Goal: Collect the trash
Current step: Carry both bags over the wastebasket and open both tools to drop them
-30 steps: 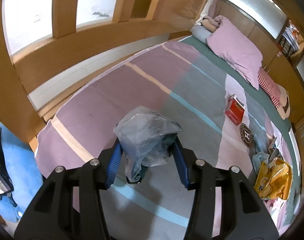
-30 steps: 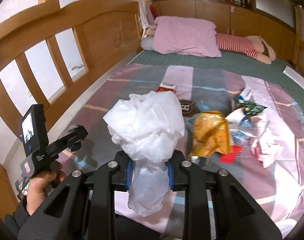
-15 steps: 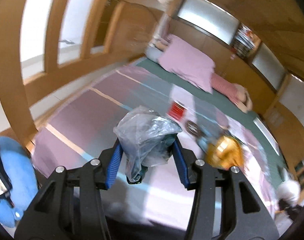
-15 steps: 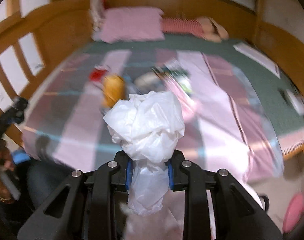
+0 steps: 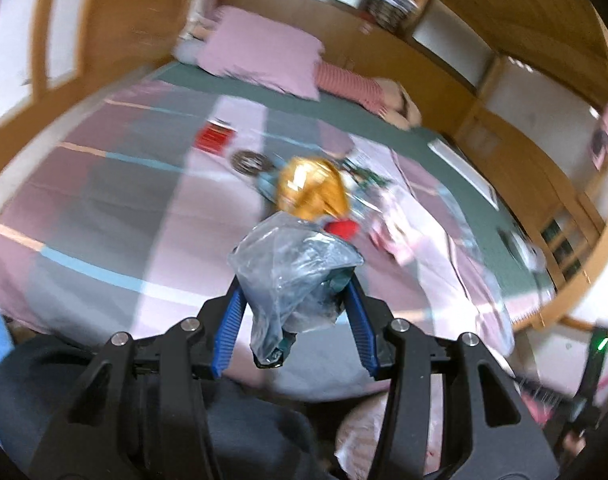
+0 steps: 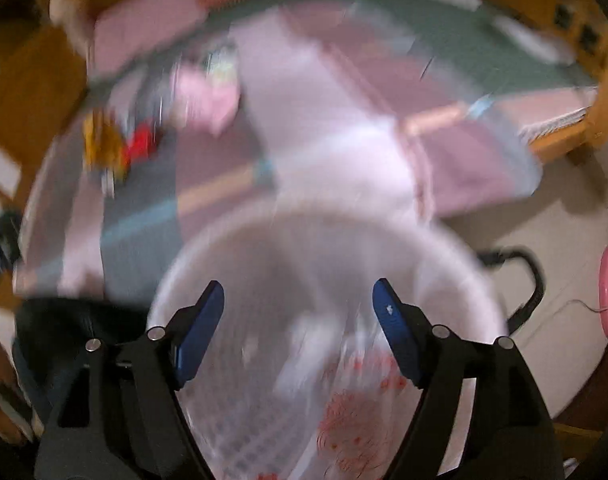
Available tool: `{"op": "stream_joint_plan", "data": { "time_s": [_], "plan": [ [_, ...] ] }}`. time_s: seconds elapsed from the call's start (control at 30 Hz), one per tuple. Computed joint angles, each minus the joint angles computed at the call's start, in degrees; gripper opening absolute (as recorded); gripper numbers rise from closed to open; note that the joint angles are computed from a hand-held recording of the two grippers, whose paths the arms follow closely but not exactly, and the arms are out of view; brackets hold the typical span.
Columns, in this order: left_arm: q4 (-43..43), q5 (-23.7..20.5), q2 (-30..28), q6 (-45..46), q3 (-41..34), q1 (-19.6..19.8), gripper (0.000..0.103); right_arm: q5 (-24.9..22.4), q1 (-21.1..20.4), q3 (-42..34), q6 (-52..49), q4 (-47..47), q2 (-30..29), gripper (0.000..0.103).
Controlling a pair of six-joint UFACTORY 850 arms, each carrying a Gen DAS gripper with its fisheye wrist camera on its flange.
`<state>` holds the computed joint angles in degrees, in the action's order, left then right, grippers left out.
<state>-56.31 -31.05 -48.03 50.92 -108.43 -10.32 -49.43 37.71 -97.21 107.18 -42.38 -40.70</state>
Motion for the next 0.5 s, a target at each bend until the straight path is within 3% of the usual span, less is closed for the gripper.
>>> {"op": "stream_joint_plan", "data": {
  "time_s": [0.07,0.13,0.2,0.33,0.4,0.47,0.5],
  "plan": [
    [0.30,-2.86,-0.37,1.13,-0.45,-0.97,0.050,-7.97,2.20,0.78,8.22,-11.62,1.30,0.082],
    [0.22,-7.85,-1.18,3.44,-1.21,-2.06,0.050,-14.07,3.77,2.46,13.41,-20.03,2.59,0.100],
    [1.15,-15.31,-2.38,6.96,-2.39,-3.71,0.050,-15.97,3.73,4.14,14.24,-24.33,3.84,0.100],
    [1.78,-26.09,-2.55,17.65,-1.04,-7.05,0.051,-20.43,3.72,4.29,11.61,-22.82,3.86,0.100],
    [3.13,-26.72,-1.80,20.85,0.52,-8.94,0.056,-20.10,3.90,6.85,14.83,-23.96,5.12,0.100],
    [4.86,-24.74,-0.51,24.06,3.17,-10.46,0.080,-16.81,3.73,11.09,19.44,-25.74,7.49,0.100],
    [5.43,-23.36,-0.14,24.58,3.90,-10.98,0.086,-15.79,3.99,12.64,20.94,-26.43,8.51,0.100]
  ]
}}
